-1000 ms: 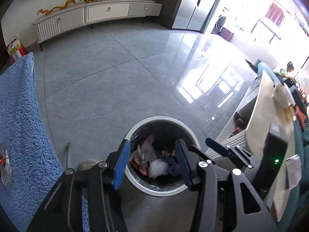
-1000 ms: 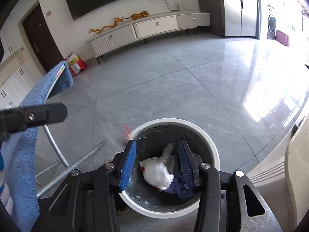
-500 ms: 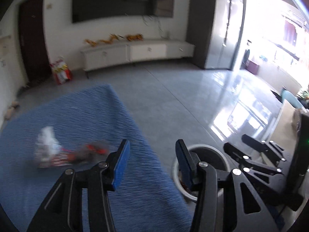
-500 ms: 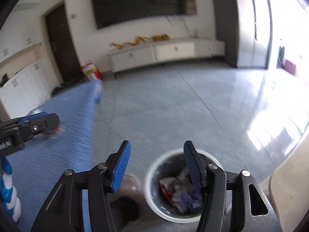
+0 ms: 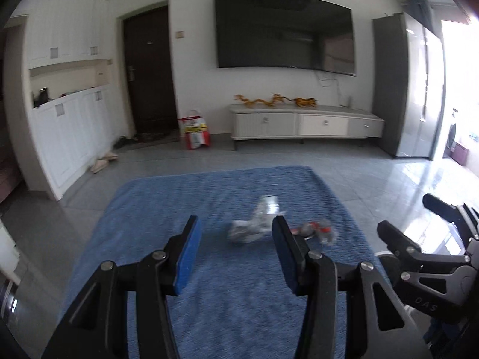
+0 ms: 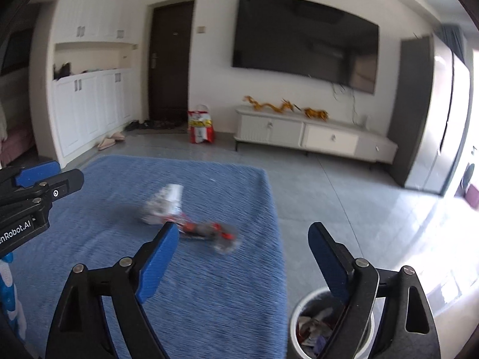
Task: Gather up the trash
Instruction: 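Move both tools back to the remaining trash on the rug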
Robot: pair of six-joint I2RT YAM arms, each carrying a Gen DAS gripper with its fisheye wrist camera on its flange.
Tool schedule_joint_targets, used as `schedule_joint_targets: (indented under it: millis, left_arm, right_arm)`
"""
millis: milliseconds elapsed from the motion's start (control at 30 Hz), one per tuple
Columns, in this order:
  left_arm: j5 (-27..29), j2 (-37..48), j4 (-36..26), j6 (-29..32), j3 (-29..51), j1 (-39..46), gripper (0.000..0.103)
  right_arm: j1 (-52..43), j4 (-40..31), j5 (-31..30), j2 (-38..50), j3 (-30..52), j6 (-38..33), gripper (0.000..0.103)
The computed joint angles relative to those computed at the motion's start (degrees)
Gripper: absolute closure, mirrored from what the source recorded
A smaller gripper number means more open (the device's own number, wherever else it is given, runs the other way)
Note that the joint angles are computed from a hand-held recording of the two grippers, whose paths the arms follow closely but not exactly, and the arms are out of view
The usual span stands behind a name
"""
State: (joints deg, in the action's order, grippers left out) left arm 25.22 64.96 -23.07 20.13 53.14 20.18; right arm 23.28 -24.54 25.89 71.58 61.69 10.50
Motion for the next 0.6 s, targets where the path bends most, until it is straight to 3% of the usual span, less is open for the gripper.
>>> schedule_joint_targets:
  millis: [100,167,367,600]
  left_arm:
    - [2.67,-1.28,-0.21,1.57,-0.28,6.04,0.052]
    - [3.59,-1.62,-0.03,1.6,-0.29,8.81,0.039]
    - [8.46,-3.34,-1.75,3.86,-1.02,16.47,0.037]
    - [9.4,-2.62,-2.81,4.4,-1.2,19.57,0.036]
  right_arm:
    - [4.76,-1.08,3.29,1.52,2.9,0.21,0.013]
    - [7.11,-1.79,5.08,1.73,3.58,0.46,0.012]
    - [11.39,-3.5,8.48,2.42,5.06,0.97,0.012]
    - [13.54,-5.26,10.67,1.97,5.42,1.9,0.011]
